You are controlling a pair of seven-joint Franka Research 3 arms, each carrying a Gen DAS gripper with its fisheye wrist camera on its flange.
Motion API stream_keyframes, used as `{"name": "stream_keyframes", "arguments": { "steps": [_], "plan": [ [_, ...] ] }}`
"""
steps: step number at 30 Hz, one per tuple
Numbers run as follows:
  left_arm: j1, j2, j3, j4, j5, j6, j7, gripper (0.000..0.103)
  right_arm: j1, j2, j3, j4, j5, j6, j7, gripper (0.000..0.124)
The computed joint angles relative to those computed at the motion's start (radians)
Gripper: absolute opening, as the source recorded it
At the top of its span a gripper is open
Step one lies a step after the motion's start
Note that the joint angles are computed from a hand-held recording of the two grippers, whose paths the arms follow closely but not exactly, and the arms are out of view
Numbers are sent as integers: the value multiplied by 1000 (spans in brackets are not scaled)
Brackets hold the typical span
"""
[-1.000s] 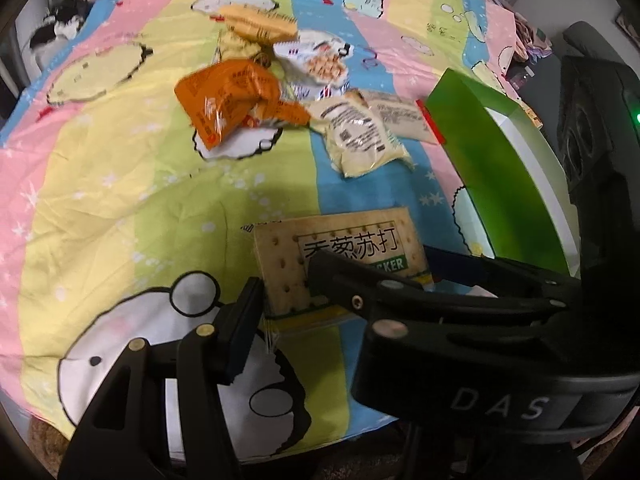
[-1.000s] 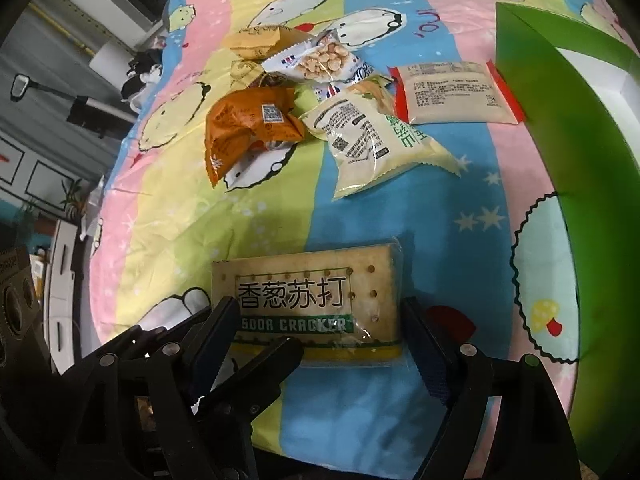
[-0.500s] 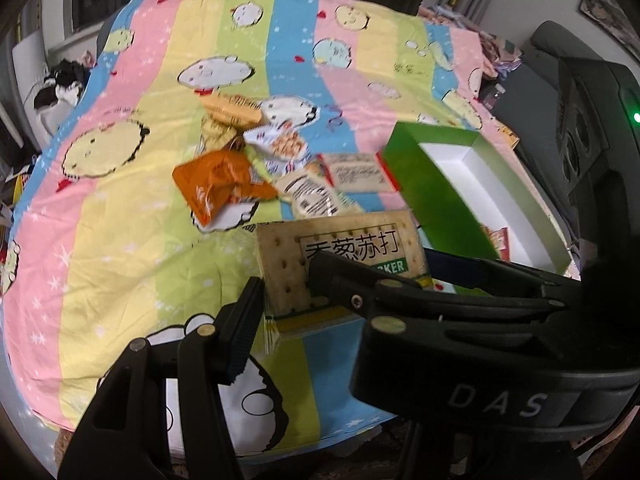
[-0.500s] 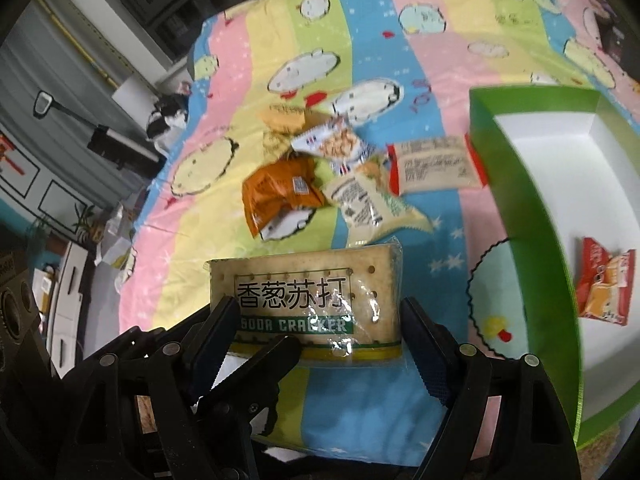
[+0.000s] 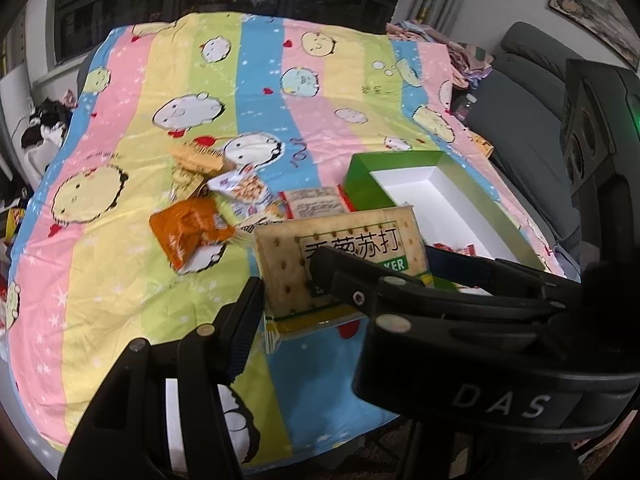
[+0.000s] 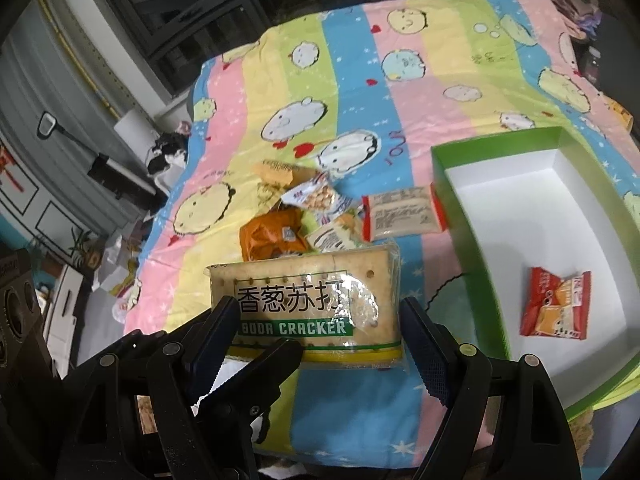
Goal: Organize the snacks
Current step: 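Carry the soda cracker pack over the green box with the right tool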
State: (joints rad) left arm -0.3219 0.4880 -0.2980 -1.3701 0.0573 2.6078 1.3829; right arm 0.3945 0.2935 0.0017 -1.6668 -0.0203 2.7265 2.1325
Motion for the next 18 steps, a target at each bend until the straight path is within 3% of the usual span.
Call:
{"name": "stream_keyframes", "arguments": {
  "steps": [9,18],
  "plan": [
    [-42,69,-6,132,21,-29,44,54,-6,-61,-36,-73,-83,70,91,83],
    [-126,235,-1,429,35,-122,119,55,-40,-114,-70,-132,-185,126,191,83]
  ]
}}
